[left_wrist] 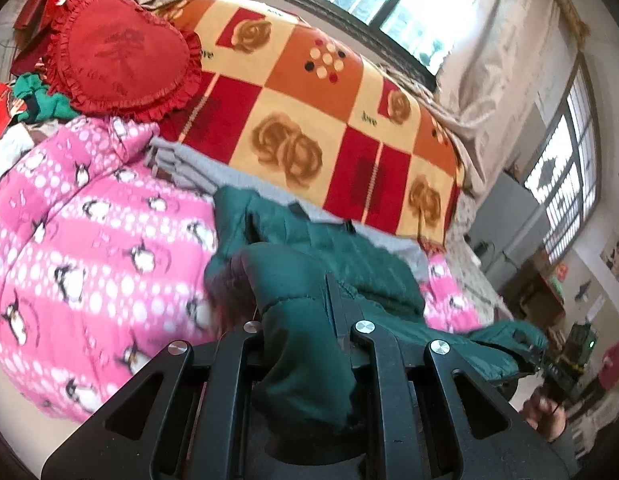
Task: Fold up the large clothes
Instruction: 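Grasp the green jacket hem with both grippers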
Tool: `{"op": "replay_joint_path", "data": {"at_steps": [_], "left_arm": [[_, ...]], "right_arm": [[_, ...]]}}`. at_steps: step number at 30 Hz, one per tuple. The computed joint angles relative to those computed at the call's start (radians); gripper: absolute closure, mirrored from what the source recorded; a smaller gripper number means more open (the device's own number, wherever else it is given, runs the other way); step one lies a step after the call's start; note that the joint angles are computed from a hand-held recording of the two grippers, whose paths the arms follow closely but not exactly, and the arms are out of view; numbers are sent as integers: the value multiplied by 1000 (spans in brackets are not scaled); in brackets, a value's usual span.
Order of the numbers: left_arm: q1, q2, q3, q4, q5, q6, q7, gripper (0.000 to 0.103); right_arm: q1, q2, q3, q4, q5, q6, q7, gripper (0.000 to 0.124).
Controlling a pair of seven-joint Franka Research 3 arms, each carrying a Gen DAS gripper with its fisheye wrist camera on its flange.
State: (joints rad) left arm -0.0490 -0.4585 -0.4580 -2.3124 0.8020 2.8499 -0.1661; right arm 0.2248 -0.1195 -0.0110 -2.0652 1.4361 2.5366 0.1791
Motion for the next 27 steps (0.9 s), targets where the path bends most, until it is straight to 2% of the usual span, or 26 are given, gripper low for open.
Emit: {"op": "replay_joint_path", "data": {"at_steps": [4,6,10,15,20,24,27], "left_arm": [[46,79,-1,87,35,-10,-18,91],[48,129,8,141,58,-38,-9,91],[31,215,44,227,117,-76,-11,91],[-19,297,110,292,129,-104,30,91],[-78,369,162,353,140,-172,71,91],[-108,417,199,390,143,-198,57,91],[-123,463,224,439,136,-206,77,91]], "right_arm": [[9,97,29,123,-47,75,105,107],[18,147,51,188,-91,142,153,107],[16,228,80,293,-163,202,225,107],[-3,316,114,392,-242,219,303,107],[-18,402,144,482,-340,233,406,107],[-24,481,161,575,-430,230,509,107],[-13,562,155,676,-546,218,621,107]]}}
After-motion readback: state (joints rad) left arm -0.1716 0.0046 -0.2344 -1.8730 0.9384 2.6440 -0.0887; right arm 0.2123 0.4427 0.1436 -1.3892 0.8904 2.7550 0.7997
